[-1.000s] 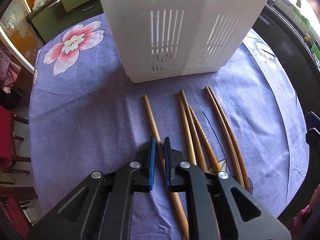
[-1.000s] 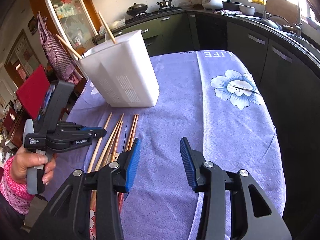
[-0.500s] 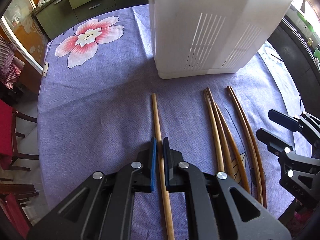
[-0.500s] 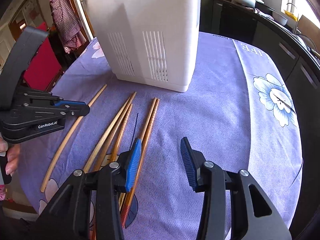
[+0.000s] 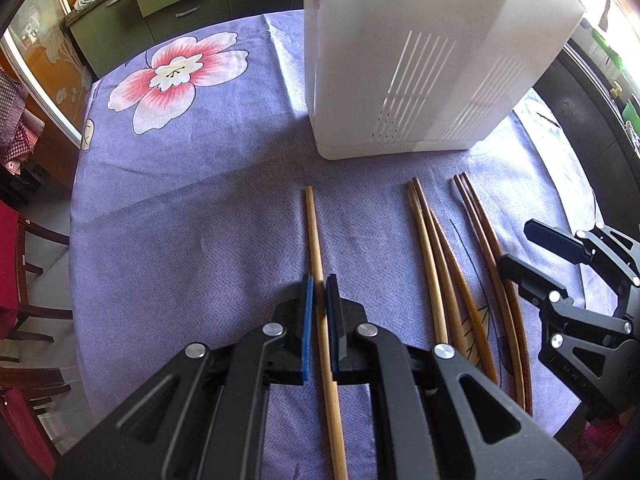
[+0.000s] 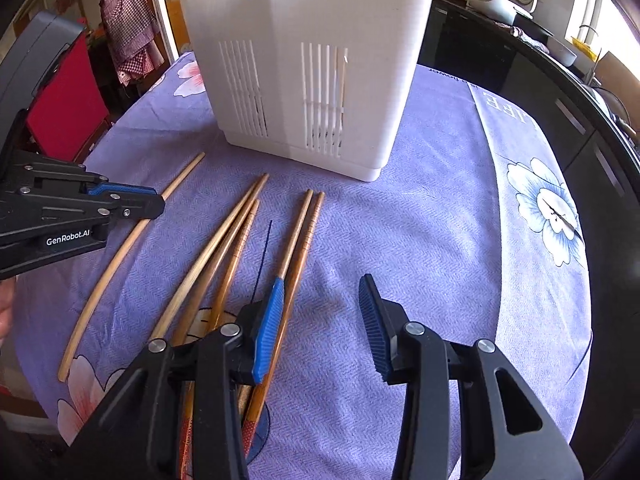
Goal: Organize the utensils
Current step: 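Lower both grippers to the remaining chopsticks and close on one each, then lift the held chopsticks upright with both grippers toward the white caddy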
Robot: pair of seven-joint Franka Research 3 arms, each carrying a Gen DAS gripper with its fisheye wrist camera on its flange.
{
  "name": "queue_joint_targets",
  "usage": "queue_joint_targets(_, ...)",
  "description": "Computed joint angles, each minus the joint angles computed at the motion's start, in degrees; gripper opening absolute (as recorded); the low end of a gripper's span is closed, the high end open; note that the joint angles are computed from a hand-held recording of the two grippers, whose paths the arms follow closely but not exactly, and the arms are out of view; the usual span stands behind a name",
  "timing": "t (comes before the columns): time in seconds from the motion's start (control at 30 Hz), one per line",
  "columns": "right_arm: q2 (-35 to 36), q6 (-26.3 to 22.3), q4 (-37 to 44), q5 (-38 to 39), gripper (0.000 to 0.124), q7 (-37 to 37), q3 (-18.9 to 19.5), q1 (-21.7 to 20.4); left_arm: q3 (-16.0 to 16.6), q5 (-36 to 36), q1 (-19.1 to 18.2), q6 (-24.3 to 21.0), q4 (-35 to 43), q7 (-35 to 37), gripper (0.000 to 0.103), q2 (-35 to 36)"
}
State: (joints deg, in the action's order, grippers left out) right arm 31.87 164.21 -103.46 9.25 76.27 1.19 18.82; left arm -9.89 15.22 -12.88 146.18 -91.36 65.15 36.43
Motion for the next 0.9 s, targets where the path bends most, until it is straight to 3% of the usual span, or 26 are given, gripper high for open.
queue_joint_targets(0.17,0.8,-1.8,1.4,-0.9,0.029,0.9,-0.7,0.9,0.0,0.0,-0.1,-0.3,0.2,-0.2,0.007,0.0)
queue_joint_targets(0.43,3.0,-5.8,5.9,2.3,0.019,-0.5,2.1,-1.8,0.0,0.1,-0.2,-0.9,0.6,-0.3,0.007,0.1)
queue_joint_targets(0.5,3.3,-6.7,6.7,3.3,0.010,-0.5,2.4,-2.4,0.2,0.4,-0.4,-1.1,0.7,-0.5,0.007,0.2)
queue_joint_targets(0.67,3.1,-5.4,6.1,0.5,0.008,1.7,-0.4,0.6,0.5,1.1,-0.9,-1.9,1.2,-0.8,0.008,0.3)
queue_joint_targets(0.9,3.7,-6.3,7.2,0.0,0.007,2.0,0.0,0.3,-0.2,0.5,-0.7,-3.8,1.2,0.4,0.018,0.0)
